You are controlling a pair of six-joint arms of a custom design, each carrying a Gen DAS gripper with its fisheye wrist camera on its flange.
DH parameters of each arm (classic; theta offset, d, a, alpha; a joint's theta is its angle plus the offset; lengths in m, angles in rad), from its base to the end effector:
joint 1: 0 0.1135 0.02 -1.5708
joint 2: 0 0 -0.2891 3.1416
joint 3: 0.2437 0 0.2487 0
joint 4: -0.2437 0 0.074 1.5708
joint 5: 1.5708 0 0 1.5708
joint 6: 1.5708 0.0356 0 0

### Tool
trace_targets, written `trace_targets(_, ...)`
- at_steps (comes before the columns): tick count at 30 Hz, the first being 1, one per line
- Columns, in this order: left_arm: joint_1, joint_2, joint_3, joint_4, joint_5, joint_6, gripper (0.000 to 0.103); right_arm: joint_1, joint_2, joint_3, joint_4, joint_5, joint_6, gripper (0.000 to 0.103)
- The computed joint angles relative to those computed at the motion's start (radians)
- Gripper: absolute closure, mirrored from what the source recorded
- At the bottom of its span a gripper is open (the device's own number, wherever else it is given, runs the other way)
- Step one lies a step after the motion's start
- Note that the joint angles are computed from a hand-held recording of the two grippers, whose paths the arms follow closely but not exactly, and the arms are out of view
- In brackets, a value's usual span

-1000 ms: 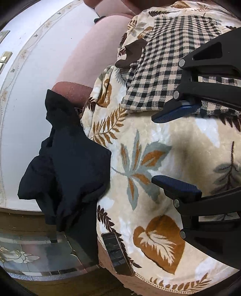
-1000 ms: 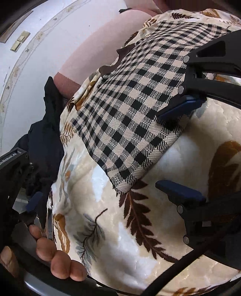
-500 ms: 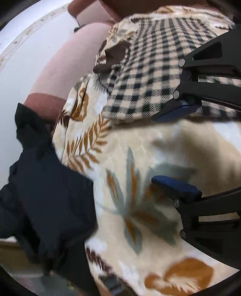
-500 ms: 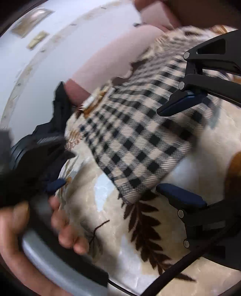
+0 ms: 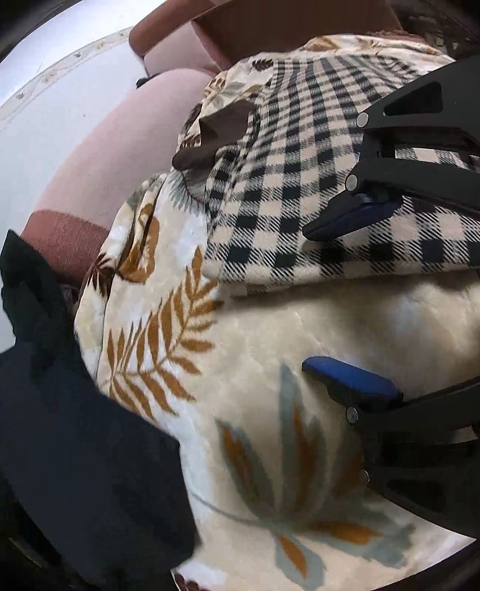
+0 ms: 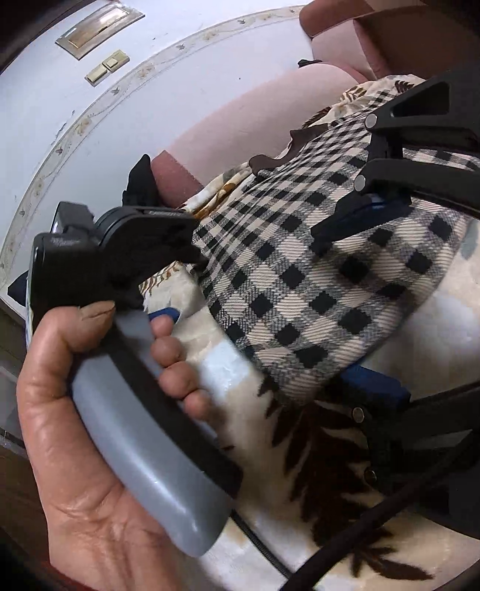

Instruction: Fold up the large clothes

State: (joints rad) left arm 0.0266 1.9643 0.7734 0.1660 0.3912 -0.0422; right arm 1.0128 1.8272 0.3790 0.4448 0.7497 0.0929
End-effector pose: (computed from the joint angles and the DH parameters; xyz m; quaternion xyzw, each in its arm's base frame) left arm 0.3318 -0.0048 0.0872 0.0199 0.9459 -0.1892 0.2630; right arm 0.1456 0.1875 0.0766 -0.3047 0.8460 -0.1624 0.4062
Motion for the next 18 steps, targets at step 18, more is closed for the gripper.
trace_targets(18, -0.03, 0.13, 0.175, -0.105, 0.207, 0.037, 0.04, -0.006, 0.092, 0.116, -0.046, 0.033, -0.008, 0.047)
